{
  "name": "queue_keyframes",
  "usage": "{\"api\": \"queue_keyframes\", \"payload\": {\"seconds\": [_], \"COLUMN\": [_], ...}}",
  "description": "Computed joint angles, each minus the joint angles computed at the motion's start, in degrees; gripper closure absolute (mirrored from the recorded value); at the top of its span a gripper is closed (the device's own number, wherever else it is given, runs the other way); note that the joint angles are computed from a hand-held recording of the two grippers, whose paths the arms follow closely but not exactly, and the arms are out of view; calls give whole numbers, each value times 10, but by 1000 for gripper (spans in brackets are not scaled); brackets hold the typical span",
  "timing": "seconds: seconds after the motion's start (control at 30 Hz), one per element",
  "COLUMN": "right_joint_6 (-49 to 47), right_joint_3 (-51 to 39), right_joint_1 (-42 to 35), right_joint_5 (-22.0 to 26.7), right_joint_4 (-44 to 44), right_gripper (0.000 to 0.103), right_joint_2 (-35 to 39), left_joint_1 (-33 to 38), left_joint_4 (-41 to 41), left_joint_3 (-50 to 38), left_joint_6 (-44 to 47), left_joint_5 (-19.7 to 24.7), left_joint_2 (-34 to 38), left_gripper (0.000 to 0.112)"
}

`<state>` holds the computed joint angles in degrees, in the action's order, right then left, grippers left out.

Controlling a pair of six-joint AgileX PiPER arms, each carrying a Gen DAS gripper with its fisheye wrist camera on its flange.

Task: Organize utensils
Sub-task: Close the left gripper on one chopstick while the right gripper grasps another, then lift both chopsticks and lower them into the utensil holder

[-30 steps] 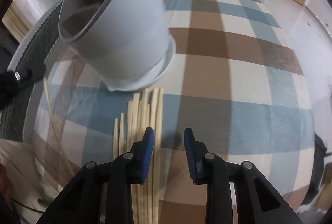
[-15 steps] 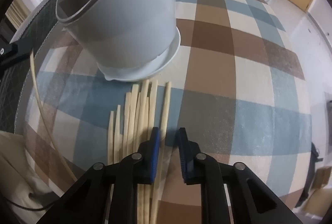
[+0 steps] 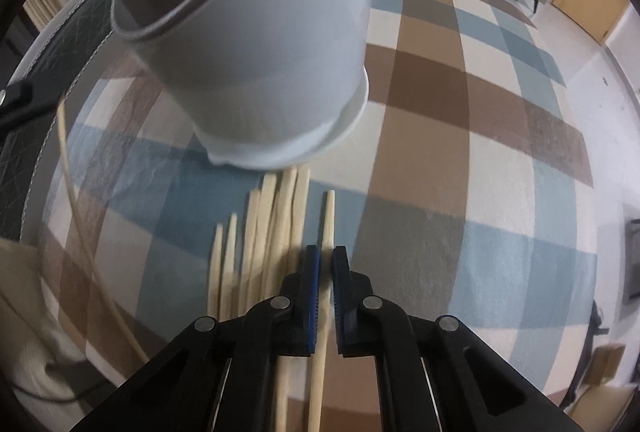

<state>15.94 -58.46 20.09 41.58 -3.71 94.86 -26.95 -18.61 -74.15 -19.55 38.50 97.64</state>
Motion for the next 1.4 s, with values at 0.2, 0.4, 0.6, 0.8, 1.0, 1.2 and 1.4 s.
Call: {"api": "queue_keyframes", "payload": {"seconds": [0.2, 0.4, 0.6, 0.8, 1.0, 1.2, 1.4], "right_joint_6": [-15, -11, -27, 17, 213, 294, 319], "right_joint_3": [-4, -35, 17, 110, 148, 154, 154], "right_joint_1": [-12, -17, -39, -49, 19, 52, 52], "right_joint_5": [-4, -32, -88, -164, -179, -173, -182], "right_joint_4": [9, -3, 34, 27, -158, -231, -249], "right_gripper": [96, 99, 100, 100, 100, 100, 100], "right_joint_2": [4, 38, -12, -183, -298, -329, -352], "left_joint_1": [-1, -2, -23, -56, -88, -114, -114], "left_joint_4": [-1, 2, 45, 92, 138, 189, 201], "left_joint_3": [-2, -1, -4, 13, 19, 4, -30], "left_joint_6": [4, 6, -12, -20, -38, -62, -43], "left_joint_5": [2, 4, 0, -15, -6, 19, 60], "left_joint_2": [-1, 2, -9, -42, -77, -99, -100], "left_gripper": [111, 111, 110, 110, 111, 111, 111]}}
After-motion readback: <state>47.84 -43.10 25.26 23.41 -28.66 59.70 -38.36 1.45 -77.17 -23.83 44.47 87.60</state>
